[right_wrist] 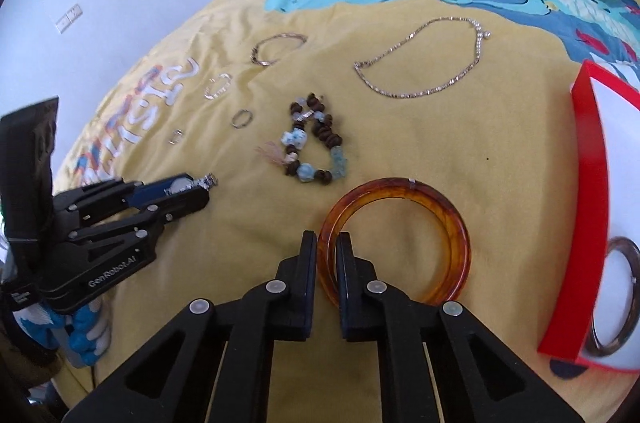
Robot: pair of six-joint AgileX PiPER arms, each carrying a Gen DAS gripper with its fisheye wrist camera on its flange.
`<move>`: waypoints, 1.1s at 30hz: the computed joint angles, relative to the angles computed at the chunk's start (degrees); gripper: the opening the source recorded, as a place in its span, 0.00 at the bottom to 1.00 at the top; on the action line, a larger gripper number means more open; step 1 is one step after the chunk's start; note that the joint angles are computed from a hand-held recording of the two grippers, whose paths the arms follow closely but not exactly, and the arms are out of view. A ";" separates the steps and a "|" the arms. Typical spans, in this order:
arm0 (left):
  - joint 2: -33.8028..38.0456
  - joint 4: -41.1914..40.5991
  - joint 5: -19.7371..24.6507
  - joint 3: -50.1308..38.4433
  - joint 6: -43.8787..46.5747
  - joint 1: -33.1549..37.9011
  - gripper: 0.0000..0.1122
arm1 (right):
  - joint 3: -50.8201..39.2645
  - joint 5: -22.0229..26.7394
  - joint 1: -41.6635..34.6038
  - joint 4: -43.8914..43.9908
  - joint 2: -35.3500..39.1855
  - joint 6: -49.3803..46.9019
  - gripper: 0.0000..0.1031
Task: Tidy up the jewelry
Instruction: 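Lower the watch and amber bangle into the red box and release both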
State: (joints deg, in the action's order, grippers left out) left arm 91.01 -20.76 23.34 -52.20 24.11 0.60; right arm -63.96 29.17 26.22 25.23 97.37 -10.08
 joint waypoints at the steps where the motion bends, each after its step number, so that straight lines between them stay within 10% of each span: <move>1: -1.18 1.11 0.43 0.34 -1.33 -0.11 0.18 | 0.65 -0.12 -0.03 0.60 -1.33 -0.03 0.08; 16: -1.20 11.38 7.95 -14.76 -21.47 -18.07 0.17 | 3.48 9.22 -15.91 -3.45 -19.35 -6.22 0.08; 33: 37.85 20.98 24.03 -64.76 -37.78 -35.43 0.17 | -15.43 15.71 -35.39 -3.80 4.78 -27.10 0.08</move>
